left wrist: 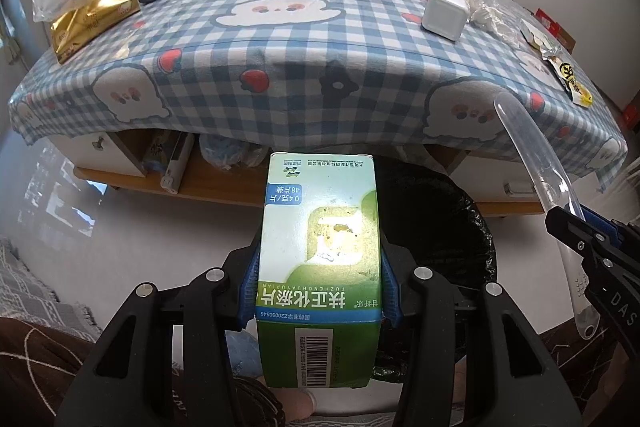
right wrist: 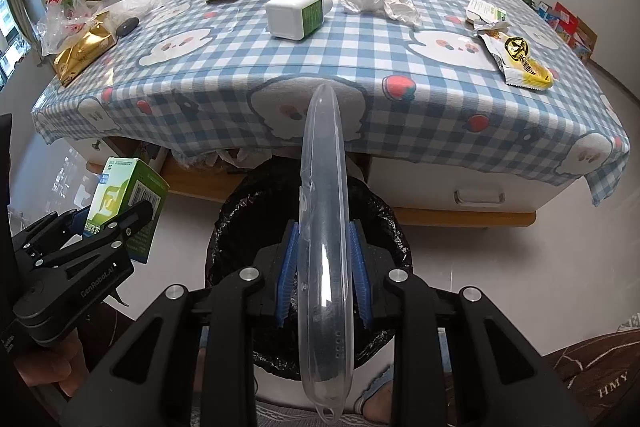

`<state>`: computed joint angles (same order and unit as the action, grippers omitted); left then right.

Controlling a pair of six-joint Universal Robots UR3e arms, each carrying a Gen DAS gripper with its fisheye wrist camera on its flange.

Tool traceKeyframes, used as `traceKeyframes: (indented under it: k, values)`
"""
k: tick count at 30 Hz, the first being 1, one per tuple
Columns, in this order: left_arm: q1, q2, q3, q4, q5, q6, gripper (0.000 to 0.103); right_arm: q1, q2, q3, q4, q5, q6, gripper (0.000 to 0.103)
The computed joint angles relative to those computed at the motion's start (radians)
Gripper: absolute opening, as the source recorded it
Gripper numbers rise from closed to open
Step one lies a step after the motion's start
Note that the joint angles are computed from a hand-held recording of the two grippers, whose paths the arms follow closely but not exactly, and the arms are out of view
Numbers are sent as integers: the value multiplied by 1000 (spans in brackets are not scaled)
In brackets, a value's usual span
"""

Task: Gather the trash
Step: 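Lower the clear tube into the bin and open the right tool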

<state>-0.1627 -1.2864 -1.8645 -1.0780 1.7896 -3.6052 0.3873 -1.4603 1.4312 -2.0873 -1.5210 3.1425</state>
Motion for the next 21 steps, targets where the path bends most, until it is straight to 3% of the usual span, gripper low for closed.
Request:
traceKeyframes:
  k: [21]
  values:
    - [32, -100, -127, 131, -11, 15, 47, -6, 139, 83, -115, 35, 3, 24]
